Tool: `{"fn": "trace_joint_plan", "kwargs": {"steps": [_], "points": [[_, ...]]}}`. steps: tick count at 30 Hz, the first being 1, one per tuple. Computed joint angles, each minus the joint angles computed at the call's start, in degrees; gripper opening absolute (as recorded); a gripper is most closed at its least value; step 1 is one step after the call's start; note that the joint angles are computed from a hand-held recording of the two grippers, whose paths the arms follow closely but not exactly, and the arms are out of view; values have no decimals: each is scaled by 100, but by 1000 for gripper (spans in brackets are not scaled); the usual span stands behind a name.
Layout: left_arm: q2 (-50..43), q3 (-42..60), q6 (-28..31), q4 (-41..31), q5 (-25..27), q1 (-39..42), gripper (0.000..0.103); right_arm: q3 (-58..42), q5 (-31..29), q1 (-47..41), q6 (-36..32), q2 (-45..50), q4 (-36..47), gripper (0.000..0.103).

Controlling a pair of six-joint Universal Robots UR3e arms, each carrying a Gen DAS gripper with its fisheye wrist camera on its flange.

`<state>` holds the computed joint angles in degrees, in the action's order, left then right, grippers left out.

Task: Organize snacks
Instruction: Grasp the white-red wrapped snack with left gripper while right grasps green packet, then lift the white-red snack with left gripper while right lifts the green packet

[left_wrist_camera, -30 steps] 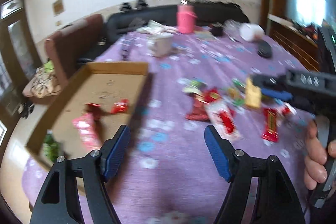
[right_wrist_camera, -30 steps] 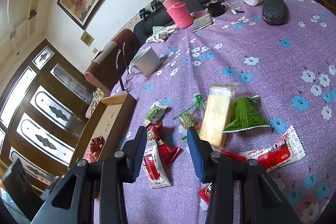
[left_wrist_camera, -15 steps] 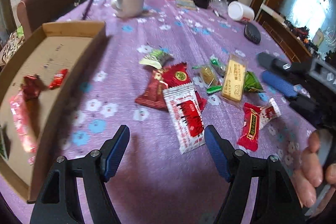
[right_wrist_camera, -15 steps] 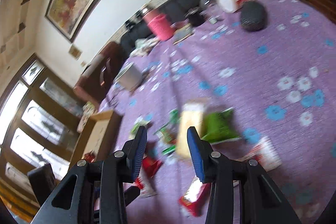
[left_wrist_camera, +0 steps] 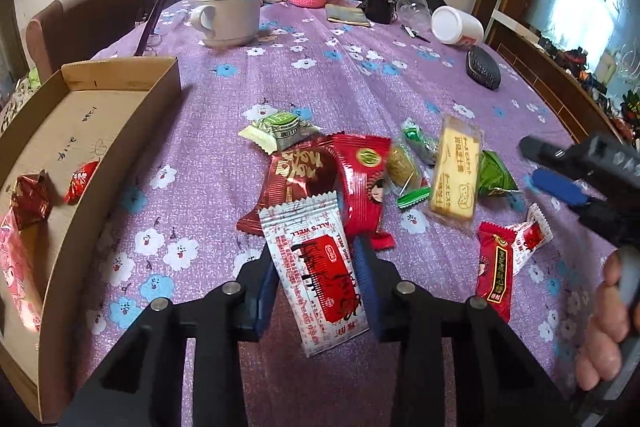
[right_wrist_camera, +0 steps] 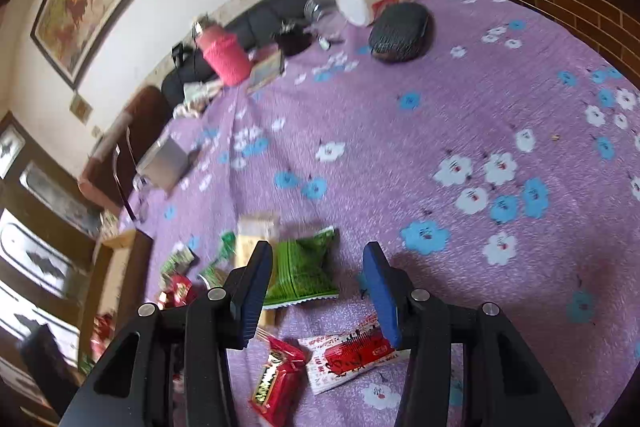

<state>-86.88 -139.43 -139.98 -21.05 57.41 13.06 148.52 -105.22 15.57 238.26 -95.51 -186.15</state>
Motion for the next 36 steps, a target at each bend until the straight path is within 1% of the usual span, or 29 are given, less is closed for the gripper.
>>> {"fn": "trace_joint_plan", "kwargs": {"steps": [4,5,6,7,8,9,11,13,15,16,17,19,21,22,25,27,29,31,33,36], "points": [[46,-123,59,172,-3,-58,35,-377,83,-11,-405,632,6,51],[24,-109,57,169,14,-79,35,-417,77,9,-480,739,-43,51],[2,-93,36,186,24,-93,35,-590,-1,78,-600,891,78,50],[-9,-84,23,186,27,-97,35,-719,-103,152,-643,958,245,38],[-26,-72,6,191,30,-110,35,-829,-163,220,-772,1028,316,32],[-41,-59,3,204,42,-128,36,-886,-143,235,-830,1079,345,31],[-37,-70,35,215,43,-145,36,-969,-301,373,-761,1108,485,29],[-6,-61,114,77,-74,-73,33,-814,-317,380,-642,977,388,28],[22,-35,170,-91,-194,16,33,-792,-614,539,-502,869,406,28],[73,-61,197,-144,-266,72,32,-783,-924,714,-397,787,375,28],[153,-102,250,-222,-379,155,30,-779,-1096,833,-337,755,299,28],[374,-239,377,-332,-635,346,26,-804,-1413,1112,-364,819,-70,28],[550,-352,466,-392,-795,465,25,-1038,-1691,1416,-485,1007,-126,28],[600,-389,486,-378,-827,487,25,-1122,-1664,1505,-557,1125,-227,29],[640,-426,464,-295,-864,491,25,-1262,-1213,1487,-761,1360,-447,29],[599,-411,412,-209,-801,447,25,-1401,-1176,1536,-762,1473,-351,29],[399,-269,295,-159,-584,279,25,-1407,-1193,1561,-748,1476,-328,29],[355,-211,281,-222,-526,260,28,-1380,-1206,1558,-711,1456,-340,29],[346,-176,302,-285,-405,181,50,-1388,-1224,1575,-714,1441,-328,29],[337,-228,351,-122,-250,9,50,-1445,-1282,1595,-780,1467,-342,29]]}}
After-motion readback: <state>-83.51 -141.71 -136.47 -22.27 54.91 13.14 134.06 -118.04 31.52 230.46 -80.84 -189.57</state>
